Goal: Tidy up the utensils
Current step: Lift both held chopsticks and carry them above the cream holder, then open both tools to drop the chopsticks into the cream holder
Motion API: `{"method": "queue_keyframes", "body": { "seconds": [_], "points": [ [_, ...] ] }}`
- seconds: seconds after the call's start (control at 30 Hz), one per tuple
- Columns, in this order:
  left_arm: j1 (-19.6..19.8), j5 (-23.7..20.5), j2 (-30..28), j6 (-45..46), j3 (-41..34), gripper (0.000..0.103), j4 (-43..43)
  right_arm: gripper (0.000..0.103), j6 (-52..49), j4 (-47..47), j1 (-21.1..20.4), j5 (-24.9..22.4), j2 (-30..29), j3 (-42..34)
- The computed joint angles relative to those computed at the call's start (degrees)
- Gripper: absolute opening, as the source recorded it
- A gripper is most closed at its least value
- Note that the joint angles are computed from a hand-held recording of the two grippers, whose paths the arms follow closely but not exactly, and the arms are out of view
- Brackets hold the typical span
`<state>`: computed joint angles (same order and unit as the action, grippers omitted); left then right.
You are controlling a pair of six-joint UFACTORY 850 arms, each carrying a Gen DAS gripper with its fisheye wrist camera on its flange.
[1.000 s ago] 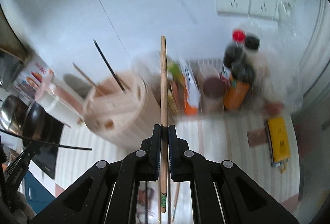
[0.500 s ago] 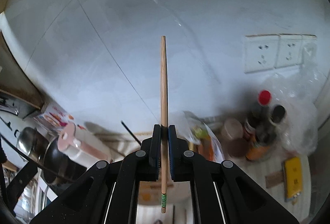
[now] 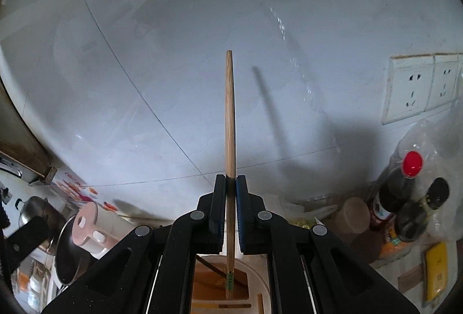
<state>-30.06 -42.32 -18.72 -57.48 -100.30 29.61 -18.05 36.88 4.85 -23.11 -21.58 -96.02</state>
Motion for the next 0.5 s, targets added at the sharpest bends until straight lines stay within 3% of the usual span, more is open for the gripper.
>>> {"method": "queue_keyframes", "body": {
  "seconds": [0.13, 0.2, 0.27, 0.33, 0.37, 0.4, 0.47, 0.5],
  "points": [
    [1.0, -0.3, 0.9, -1.1, 3.3, 0.003, -1.6, 0.007, -5.7, 4.2, 0.1, 0.8, 0.1, 1.7],
    [1.1, -0.8, 1.7, -3.0, 5.5, 0.006, -0.2, 0.007, -10.5, 7.3, 0.2, -0.9, -0.2, 2.0],
    [1.0, -3.6, 1.9, -5.0, 6.9, 0.012, 1.8, 0.007, -9.6, 4.3, 0.5, -2.6, -0.4, 1.7],
    [1.1, -4.6, 2.6, -6.1, 8.8, 0.039, 2.1, 0.01, -10.0, 2.7, 0.4, -4.3, -0.2, 1.7],
    [1.3, -4.5, 3.2, -6.9, 10.0, 0.067, 2.3, 0.017, -8.8, 1.1, 0.2, -5.1, 0.2, 1.9],
    [1.3, -4.2, 4.0, -8.4, 11.4, 0.082, 3.0, 0.023, -8.7, 1.3, -0.1, -5.6, 0.5, 2.2],
    [0.9, -3.9, 6.0, -11.6, 14.3, 0.085, 5.8, 0.045, -8.1, 1.1, -0.9, -6.6, 2.4, 3.7],
    [0.8, -3.9, 6.5, -12.5, 15.2, 0.086, 6.8, 0.046, -7.7, 0.6, -1.1, -6.5, 3.1, 4.4]
  ]
}}
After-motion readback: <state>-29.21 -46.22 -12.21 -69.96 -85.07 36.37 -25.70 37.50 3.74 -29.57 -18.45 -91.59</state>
